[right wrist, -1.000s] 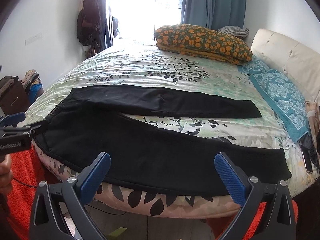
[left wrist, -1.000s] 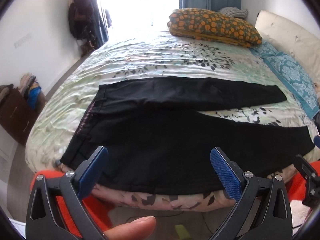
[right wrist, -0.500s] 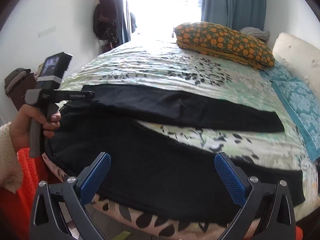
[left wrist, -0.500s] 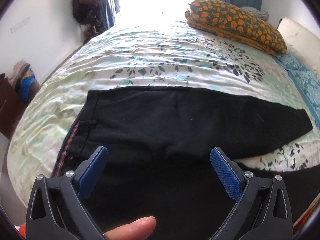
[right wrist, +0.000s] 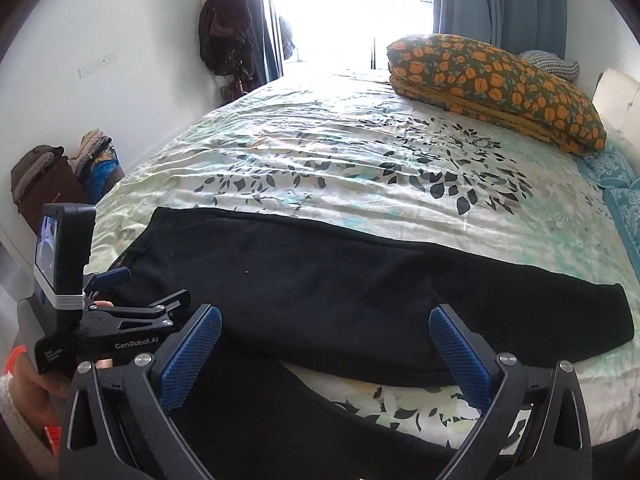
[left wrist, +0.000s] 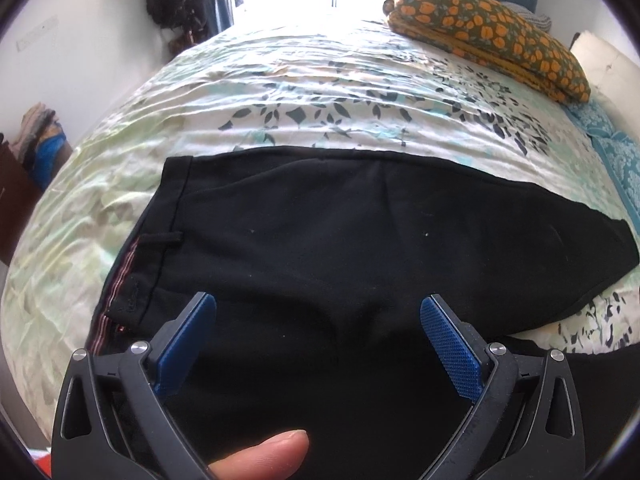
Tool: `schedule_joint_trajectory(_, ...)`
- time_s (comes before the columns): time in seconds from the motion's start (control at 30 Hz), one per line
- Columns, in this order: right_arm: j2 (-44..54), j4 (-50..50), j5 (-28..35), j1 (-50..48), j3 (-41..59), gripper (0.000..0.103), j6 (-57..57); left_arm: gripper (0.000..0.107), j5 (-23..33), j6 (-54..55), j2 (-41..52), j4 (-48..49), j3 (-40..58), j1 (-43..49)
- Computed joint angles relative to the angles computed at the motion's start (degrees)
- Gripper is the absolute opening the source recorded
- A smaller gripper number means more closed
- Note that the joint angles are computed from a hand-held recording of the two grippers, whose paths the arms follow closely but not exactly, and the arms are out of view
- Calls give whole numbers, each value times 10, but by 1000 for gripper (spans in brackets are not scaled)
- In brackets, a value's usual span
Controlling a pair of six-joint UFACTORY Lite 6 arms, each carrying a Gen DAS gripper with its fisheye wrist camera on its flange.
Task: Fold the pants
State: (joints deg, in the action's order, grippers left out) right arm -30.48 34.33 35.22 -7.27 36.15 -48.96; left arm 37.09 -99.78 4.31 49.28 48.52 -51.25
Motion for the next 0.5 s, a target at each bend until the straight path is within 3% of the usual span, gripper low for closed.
schedule_joint_trajectory(0.13,41,-10,-30,28,12,103,-8,102,-2,2,-17,-1,-15,13)
schedule_joint_trajectory(0.23,132,15,-57,55,70,103,-61,102,-8,-2,-41,0,-35,20)
schedule_joint_trajectory(0.37,369,-36,-62,106,273,103,-43,102,-18,-26,-74,20,-65,37)
schedule_joint_trajectory(0.5,603,-54,38,141,512,100,-12,102,-33,-3,-67,8,-69,60)
